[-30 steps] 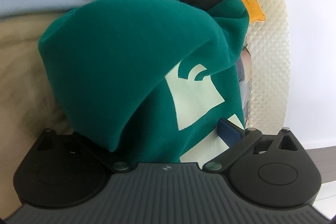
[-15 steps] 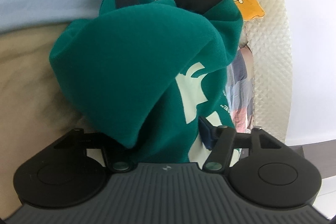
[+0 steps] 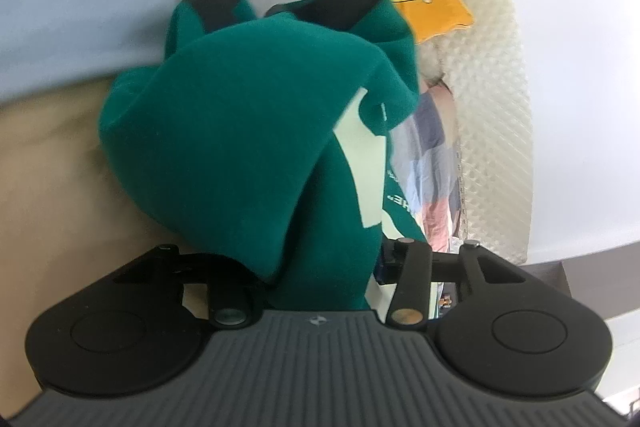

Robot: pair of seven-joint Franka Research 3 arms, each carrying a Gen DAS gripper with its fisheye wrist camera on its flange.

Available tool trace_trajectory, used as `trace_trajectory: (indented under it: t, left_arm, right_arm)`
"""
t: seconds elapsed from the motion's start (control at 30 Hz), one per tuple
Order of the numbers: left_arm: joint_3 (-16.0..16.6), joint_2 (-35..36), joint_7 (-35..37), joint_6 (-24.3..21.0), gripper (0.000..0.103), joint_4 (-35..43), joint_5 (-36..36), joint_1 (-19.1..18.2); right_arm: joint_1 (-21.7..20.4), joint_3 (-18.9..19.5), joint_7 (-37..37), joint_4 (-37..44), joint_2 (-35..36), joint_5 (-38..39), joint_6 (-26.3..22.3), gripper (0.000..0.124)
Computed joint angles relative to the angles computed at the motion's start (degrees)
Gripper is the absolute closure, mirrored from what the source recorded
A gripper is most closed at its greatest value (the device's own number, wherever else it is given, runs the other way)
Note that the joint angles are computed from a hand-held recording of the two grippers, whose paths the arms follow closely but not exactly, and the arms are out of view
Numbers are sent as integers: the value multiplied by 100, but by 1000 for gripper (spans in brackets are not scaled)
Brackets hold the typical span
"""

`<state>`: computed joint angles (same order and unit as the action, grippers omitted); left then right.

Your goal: Fold large clothes

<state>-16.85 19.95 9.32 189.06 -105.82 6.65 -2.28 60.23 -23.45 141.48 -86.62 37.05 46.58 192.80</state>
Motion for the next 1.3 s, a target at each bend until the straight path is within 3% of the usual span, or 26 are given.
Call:
trace_trajectory:
  t: [0.1,0.2,0.3,0.37,0.4,0.43,0.53,0.67,0.87,0.93,1.03,1.07,1.1,1.2,1.3]
  left_arm:
    - [-101,-25,69,139,54,-8,97,102]
    - [64,-32,97,286,55,68,169,-51]
    - [-322,-230,-387,538,55,-221,852,510]
    - [-137,79,189,647,55,64,249,122]
    - [-18,79,58,702,55,70,375,33]
    - [10,-39,-236,850,55,-123,699,95]
    - [-401,113,-430,920,55,19,1078,542]
    - [-695,26,-967,1204,55,-171,1816,1007]
    - [-1101,427,-1553,1075,55,608,3058,1469]
    - [-1492,616,-1724,915,55,936,3541,1781]
    - [-2668,1144,-1520,315,55,1549,4099,2508]
    - [-2934,1130,-1775,307,55,1567,4570,2709]
    - [-3160,1317,-1627,116,55,1785,4640,2760]
    - [-3929,2382,-119,-729,55,2894,4023,2566]
    - [-4360,2978,680,-1281,55,3729,3850,2255]
  right_arm:
    - [-207,335,-286,-88,-141,-119,232,66]
    - [-353,538,-578,11,-122,-141,390,67]
    - [-670,1027,-848,-151,-292,-352,676,67]
    - [-877,1325,-971,-179,-328,-504,843,67]
    - [-999,1494,-1015,-227,-377,-600,931,67]
    - [-1137,1667,-1040,-264,-409,-702,1009,67]
    - [-1610,2226,-1063,-394,-486,-1113,1273,67]
    - [-2110,2817,-1116,-657,-666,-1537,1629,67]
    - [-2698,3449,-1166,-992,-970,-1876,2007,67]
    - [-2853,3567,-1129,-1070,-1057,-2010,2107,67]
    - [-3012,3628,-1105,-1135,-1191,-2169,2160,67]
    - [-3057,3631,-1103,-1131,-1228,-2214,2149,67]
    - [-3104,3628,-1104,-1117,-1257,-2269,2125,67]
    - [-3268,3622,-1082,-1025,-1301,-2478,2017,67]
    - [-3504,3664,-933,-877,-1258,-2774,1951,66]
